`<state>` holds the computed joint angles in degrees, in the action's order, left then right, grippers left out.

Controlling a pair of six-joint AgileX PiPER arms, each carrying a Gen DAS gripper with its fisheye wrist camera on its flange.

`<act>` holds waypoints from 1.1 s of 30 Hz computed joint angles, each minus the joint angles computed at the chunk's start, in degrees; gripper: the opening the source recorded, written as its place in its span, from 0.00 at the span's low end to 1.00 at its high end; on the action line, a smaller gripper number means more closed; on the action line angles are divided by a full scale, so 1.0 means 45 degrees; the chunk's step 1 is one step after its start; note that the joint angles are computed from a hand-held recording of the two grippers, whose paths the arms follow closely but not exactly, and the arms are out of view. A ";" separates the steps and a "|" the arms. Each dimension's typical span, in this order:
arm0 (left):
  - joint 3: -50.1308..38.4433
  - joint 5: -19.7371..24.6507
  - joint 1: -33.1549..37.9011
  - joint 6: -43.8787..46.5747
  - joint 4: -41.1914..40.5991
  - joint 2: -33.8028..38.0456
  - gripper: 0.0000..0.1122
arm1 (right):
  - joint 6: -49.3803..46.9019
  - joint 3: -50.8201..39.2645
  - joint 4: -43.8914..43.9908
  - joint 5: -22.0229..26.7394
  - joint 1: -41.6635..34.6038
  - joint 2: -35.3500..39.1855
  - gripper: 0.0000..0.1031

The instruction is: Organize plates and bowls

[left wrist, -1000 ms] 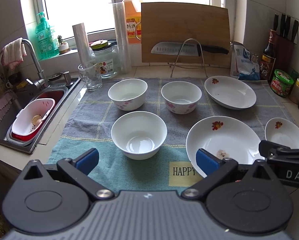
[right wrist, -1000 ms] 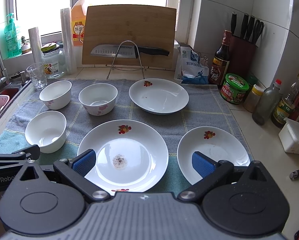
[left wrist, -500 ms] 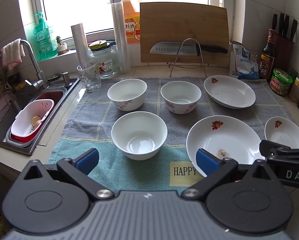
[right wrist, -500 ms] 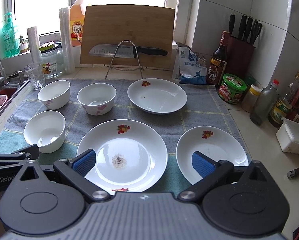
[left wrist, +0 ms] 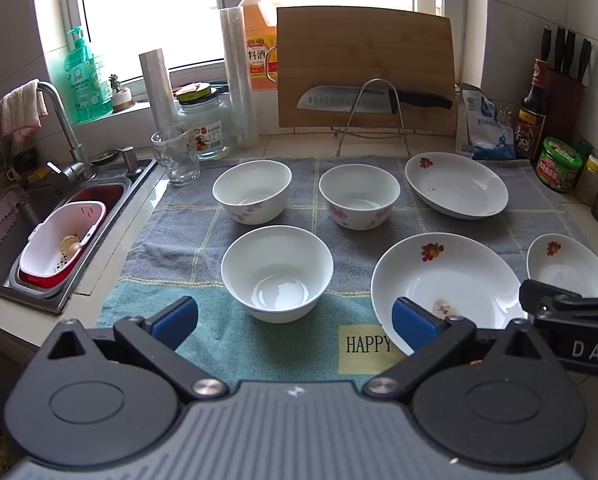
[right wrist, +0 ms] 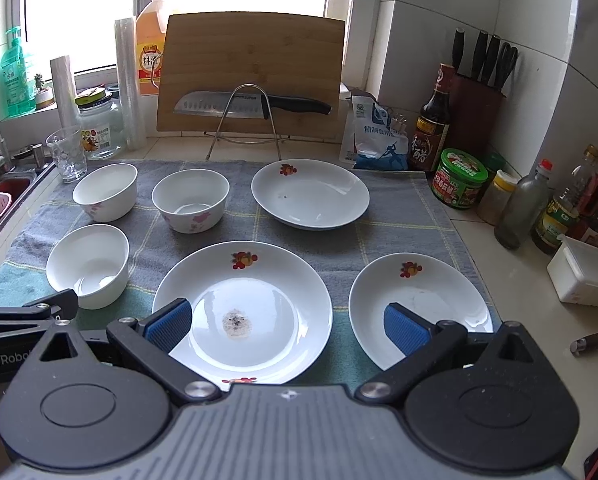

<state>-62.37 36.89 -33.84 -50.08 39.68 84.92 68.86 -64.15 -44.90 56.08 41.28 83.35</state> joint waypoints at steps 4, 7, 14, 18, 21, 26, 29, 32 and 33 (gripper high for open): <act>0.0006 0.0012 -0.0019 -0.0033 0.0024 0.0000 0.91 | -0.0002 -0.0048 -0.0032 0.0090 0.0040 0.0002 1.00; -0.0003 -0.0009 -0.0004 0.0003 0.0009 0.0004 0.91 | 0.0011 -0.0061 -0.0029 0.0101 0.0043 0.0017 1.00; -0.0003 -0.0146 0.0098 0.0208 -0.0148 0.0030 0.91 | 0.0025 -0.0099 -0.0045 0.0245 0.0086 -0.0007 1.00; 0.0009 -0.0352 0.0275 0.0578 -0.0406 0.0059 0.91 | 0.0102 -0.0124 -0.0074 0.0381 0.0156 0.0016 1.00; 0.0074 -0.0604 0.0468 0.1012 -0.0718 0.0020 0.91 | 0.0134 -0.0160 -0.0113 0.0451 0.0148 0.0044 1.00; 0.0113 -0.1268 0.0887 0.2208 -0.1534 0.0012 0.91 | 0.0547 -0.0274 -0.0398 0.0750 0.0350 0.0196 1.00; 0.0060 -0.1764 0.1211 0.3185 -0.2277 0.0072 0.91 | 0.0901 -0.0351 -0.0643 0.1003 0.0473 0.0267 1.00; 0.0061 -0.2385 0.1588 0.4589 -0.3266 0.0107 0.91 | 0.1318 -0.0393 -0.0977 0.1314 0.0695 0.0336 1.00; 0.0067 -0.2595 0.1711 0.5101 -0.3613 0.0115 0.91 | 0.1477 -0.0424 -0.1070 0.1414 0.0774 0.0378 1.00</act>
<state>-62.07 25.21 -26.14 -27.12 23.42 85.43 75.51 -66.06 -49.71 62.44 44.76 85.05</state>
